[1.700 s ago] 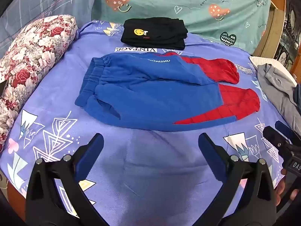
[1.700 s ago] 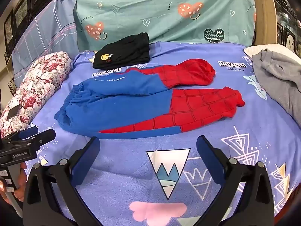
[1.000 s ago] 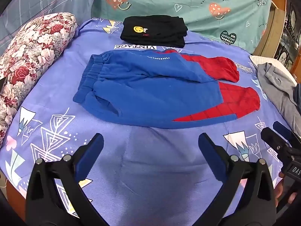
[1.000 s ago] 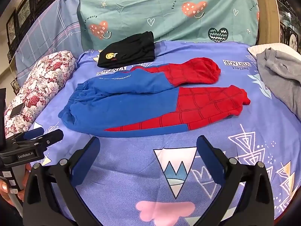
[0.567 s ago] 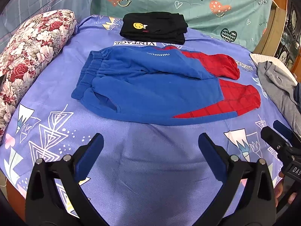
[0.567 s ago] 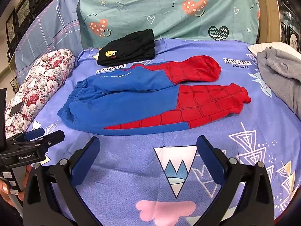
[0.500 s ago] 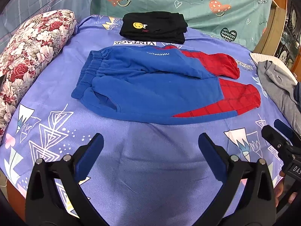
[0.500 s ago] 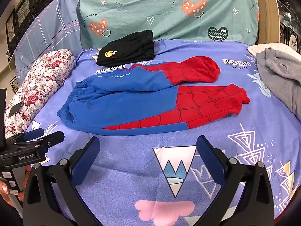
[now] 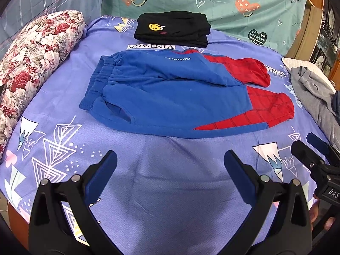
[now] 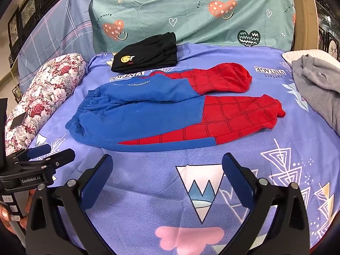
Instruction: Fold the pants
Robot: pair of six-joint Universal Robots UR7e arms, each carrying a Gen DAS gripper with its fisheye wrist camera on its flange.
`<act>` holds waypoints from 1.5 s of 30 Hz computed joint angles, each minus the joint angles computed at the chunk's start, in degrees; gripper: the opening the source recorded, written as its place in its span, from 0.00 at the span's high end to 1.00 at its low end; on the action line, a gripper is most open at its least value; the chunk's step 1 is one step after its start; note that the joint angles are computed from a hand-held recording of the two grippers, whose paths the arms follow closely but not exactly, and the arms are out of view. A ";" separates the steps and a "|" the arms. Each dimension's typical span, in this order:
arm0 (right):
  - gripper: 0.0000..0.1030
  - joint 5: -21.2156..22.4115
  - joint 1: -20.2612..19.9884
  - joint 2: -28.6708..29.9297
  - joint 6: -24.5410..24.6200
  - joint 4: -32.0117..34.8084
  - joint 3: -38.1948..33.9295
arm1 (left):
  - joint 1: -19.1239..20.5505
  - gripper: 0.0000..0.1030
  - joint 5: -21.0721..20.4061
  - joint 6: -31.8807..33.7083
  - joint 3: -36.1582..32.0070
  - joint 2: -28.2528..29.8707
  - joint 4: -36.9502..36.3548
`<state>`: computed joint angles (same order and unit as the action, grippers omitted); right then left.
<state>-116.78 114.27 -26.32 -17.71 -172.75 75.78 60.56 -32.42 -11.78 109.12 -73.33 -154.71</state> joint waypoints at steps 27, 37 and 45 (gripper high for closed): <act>0.01 0.52 0.01 0.43 -0.20 0.73 -0.30 | 0.15 0.02 -0.48 -0.02 -0.12 0.32 0.69; 0.01 0.66 -0.06 0.70 -0.17 0.95 -0.56 | 0.11 0.02 -0.41 0.34 -0.45 0.64 1.02; 0.01 0.47 -0.25 1.05 -0.02 1.80 -1.42 | 0.50 0.02 -0.94 0.43 -1.28 1.01 1.82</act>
